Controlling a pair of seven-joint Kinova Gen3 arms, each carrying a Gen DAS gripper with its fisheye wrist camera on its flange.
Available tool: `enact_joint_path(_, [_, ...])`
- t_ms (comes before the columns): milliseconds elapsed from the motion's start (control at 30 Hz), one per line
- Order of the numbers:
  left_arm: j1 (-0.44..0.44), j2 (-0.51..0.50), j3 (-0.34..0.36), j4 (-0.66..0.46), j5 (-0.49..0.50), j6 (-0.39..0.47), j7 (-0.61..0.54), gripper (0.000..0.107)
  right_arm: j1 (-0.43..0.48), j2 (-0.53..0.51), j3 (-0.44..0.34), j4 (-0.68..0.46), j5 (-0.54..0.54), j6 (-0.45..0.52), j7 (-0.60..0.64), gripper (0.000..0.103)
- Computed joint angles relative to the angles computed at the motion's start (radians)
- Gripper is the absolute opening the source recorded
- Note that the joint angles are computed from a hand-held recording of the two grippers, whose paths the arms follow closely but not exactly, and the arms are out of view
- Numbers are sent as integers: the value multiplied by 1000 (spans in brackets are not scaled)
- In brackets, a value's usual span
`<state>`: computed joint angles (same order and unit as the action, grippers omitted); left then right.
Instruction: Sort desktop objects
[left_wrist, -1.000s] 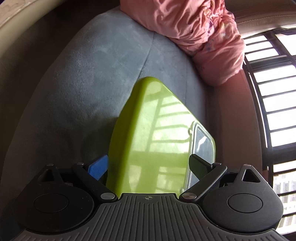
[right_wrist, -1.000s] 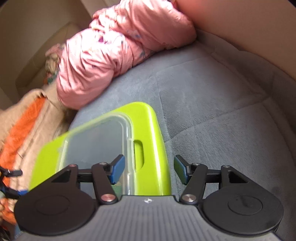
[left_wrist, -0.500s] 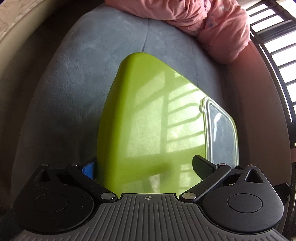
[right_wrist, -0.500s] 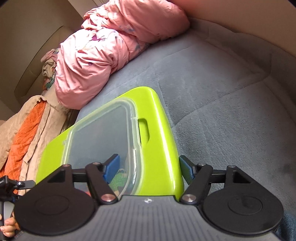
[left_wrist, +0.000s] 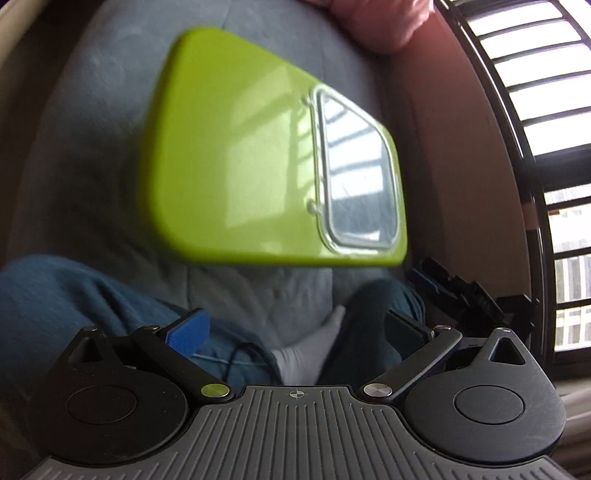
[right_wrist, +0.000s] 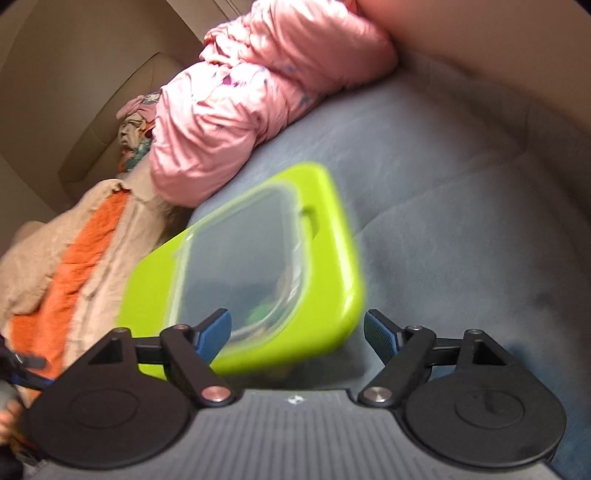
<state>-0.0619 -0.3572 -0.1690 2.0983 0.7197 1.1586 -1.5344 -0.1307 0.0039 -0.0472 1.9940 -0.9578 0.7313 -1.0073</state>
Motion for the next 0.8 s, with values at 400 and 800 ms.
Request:
enact_joint_path(400, [16,145,131,83,-7,-451,221,102,-77,131,-83,18,-101,-129,-238,85])
enact_joint_path(800, [104,257,181,2,-210,-638,371,102,-31,279,-166,-57,-297,-248,-119,85])
